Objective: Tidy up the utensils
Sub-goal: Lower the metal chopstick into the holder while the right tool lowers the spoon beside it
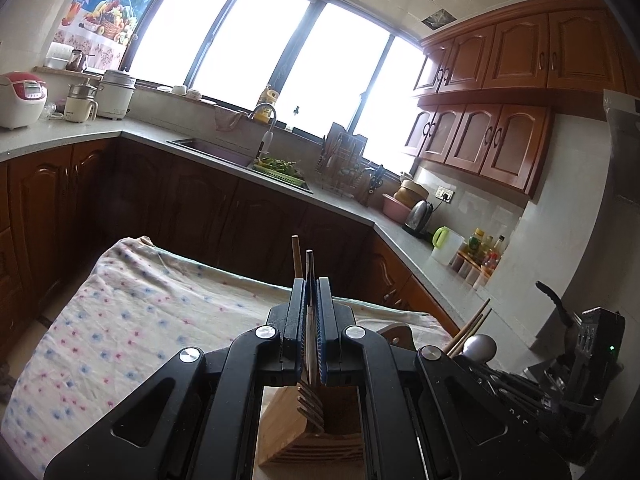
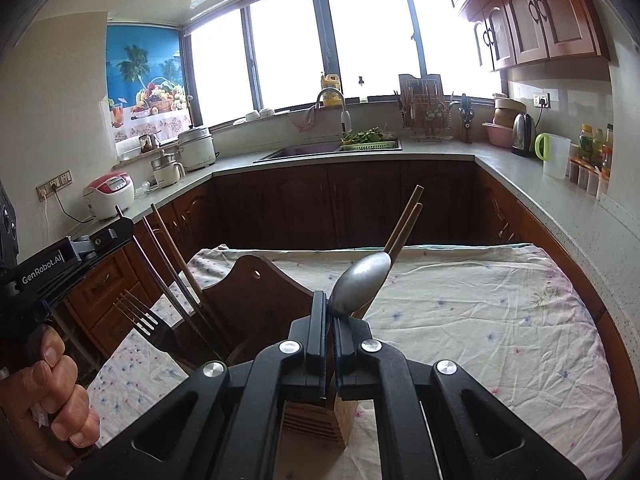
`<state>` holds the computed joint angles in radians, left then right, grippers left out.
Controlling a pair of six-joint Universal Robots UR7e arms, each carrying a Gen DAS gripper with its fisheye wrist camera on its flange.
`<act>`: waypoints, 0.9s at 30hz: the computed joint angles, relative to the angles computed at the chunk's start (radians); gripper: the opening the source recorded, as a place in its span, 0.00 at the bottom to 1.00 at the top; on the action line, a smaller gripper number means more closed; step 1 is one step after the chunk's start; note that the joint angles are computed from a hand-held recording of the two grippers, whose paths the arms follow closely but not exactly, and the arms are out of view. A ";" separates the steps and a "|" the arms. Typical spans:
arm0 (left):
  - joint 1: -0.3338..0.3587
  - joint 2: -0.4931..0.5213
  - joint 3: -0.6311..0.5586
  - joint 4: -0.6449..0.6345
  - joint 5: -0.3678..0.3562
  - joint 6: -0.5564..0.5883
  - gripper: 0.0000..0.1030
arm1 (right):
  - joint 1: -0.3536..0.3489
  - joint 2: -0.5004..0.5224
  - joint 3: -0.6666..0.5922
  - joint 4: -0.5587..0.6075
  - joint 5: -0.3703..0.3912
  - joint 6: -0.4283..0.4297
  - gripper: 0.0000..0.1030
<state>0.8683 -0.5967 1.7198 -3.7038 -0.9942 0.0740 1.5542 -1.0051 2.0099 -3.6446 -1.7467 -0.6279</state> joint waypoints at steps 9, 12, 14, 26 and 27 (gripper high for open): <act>0.008 -0.001 0.003 0.055 -0.007 -0.023 0.04 | -0.027 -0.012 -0.008 0.096 0.026 0.060 0.03; 0.006 -0.005 0.002 0.073 -0.002 -0.023 0.04 | -0.026 -0.009 -0.011 0.121 0.020 0.059 0.03; 0.007 -0.010 0.003 0.085 -0.006 -0.027 0.04 | -0.025 -0.005 -0.015 0.135 0.019 0.068 0.02; 0.010 -0.014 -0.002 0.107 -0.001 -0.026 0.05 | -0.036 -0.010 -0.016 0.165 0.035 0.088 0.02; 0.010 -0.014 -0.003 0.111 -0.001 -0.028 0.05 | -0.037 -0.011 -0.015 0.164 0.036 0.090 0.02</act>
<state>0.8780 -0.6109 1.7171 -3.5927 -0.9952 0.0465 1.5173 -1.0160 1.9947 -3.4801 -1.7108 -0.5378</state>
